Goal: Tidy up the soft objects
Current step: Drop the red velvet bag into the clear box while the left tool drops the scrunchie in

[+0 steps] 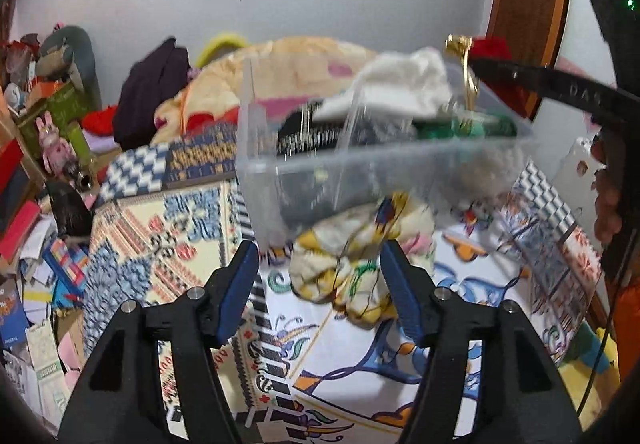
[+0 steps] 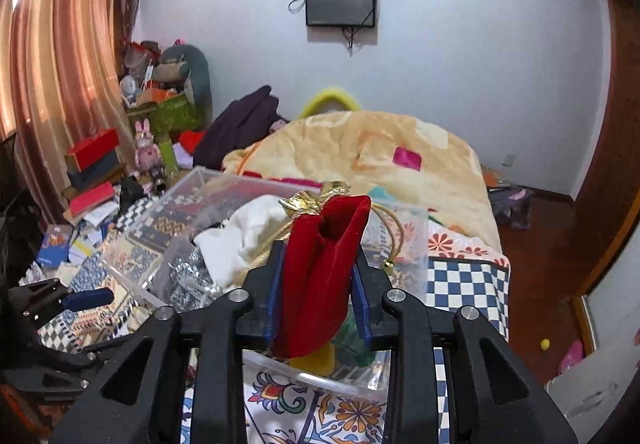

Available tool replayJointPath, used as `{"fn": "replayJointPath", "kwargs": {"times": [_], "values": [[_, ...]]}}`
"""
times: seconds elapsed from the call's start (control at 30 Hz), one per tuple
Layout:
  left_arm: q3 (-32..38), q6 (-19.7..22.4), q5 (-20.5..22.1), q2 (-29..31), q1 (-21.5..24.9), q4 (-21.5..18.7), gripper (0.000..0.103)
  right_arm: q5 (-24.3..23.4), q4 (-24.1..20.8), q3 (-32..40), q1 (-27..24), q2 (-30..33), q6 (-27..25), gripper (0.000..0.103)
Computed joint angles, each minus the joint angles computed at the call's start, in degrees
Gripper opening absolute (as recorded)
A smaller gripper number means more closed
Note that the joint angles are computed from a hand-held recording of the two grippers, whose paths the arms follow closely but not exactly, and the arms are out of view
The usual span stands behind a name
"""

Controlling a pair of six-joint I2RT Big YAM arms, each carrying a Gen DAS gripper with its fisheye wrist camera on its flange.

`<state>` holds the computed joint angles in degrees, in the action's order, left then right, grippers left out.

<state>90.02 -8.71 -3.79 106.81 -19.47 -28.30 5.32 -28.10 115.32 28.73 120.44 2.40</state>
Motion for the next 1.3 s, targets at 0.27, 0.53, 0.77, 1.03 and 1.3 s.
{"fn": "replayJointPath", "kwargs": {"times": [0.27,0.53,0.77,1.03,1.3], "values": [[1.67,-0.76,-0.32,1.90,-0.18,-1.66,0.059,2.39,-3.32,2.60,0.40,1.71,-3.45,0.058],[0.53,-1.90,1.26,1.63,-0.64,-1.15,0.029,2.06,-2.26,-0.68,-0.12,-0.46,-3.11,0.077],[-5.98,1.04,-1.78,-2.83,-2.88,2.96,0.008,1.23,2.54,-7.24,-0.11,-4.89,-3.08,0.084],[-10.23,1.35,-2.85,-9.73,-4.37,7.76,0.008,0.68,7.43,-12.34,0.35,-8.57,-1.79,0.084],[-4.10,0.90,-4.31,-8.55,-2.64,10.99,0.008,0.37,12.73,-16.05,0.27,-11.09,0.21,0.090]]}}
